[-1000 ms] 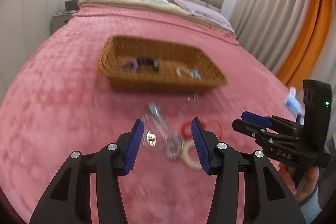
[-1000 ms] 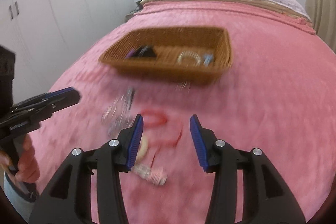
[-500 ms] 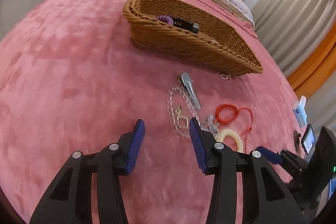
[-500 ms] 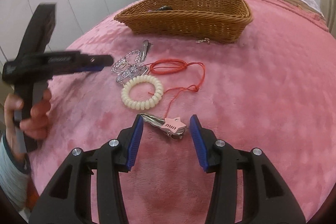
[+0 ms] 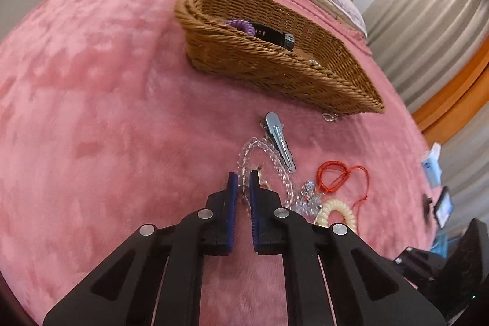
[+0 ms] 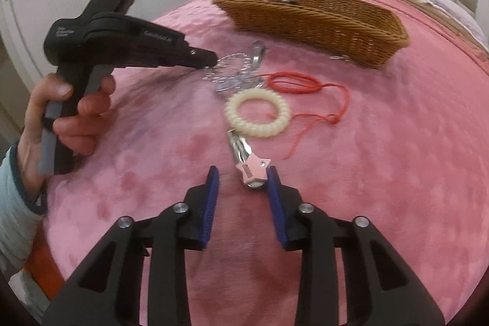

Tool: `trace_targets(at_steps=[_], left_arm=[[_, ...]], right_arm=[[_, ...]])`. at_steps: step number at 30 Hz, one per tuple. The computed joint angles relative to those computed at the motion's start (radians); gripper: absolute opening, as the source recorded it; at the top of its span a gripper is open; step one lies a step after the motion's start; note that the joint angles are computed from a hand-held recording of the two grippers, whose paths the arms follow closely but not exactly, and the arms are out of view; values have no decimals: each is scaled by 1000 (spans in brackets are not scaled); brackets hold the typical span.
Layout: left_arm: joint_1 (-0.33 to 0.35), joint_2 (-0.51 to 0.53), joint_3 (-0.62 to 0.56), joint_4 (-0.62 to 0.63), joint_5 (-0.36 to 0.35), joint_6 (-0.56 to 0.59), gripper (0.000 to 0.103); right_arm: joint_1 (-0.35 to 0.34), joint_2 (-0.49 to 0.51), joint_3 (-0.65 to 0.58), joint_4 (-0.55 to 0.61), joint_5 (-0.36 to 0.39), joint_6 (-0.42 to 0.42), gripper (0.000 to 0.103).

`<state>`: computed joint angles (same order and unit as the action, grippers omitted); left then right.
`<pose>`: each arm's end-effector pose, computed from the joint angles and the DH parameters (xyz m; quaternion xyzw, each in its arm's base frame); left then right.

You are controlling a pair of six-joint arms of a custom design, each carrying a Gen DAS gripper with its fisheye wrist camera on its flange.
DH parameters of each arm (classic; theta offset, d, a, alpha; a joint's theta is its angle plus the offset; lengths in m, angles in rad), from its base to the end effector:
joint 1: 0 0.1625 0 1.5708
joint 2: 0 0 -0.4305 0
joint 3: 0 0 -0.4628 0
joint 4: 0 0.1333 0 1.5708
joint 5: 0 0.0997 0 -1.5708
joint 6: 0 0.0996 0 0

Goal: Organize jewelry
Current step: 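Grasp the clear crystal bracelet with the left tool while the right tool grasps the pink key charm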

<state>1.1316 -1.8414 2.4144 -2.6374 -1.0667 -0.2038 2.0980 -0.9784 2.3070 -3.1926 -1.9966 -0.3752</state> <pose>-0.0071 -0.4418 0.2969 0.0498 0.9397 -0.3009 0.1547 0.3176 -0.3624 0.0123 0.3939 -0.8836 0.1582 0.1976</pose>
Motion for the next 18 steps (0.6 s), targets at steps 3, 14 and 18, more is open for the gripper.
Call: trace_targets(at_steps=[3,14,18], left_arm=[[5,-49,19,25,-26,-5,6],[-44,-143,73,68,50,-29,23],[-80,-108,76,71,126,-21,29]], right_arm=[[-5,-8,1,28,36,14,28],[19,37,-17,-30,-36,60,28],[40,65,-25,-65,-86,50,21]])
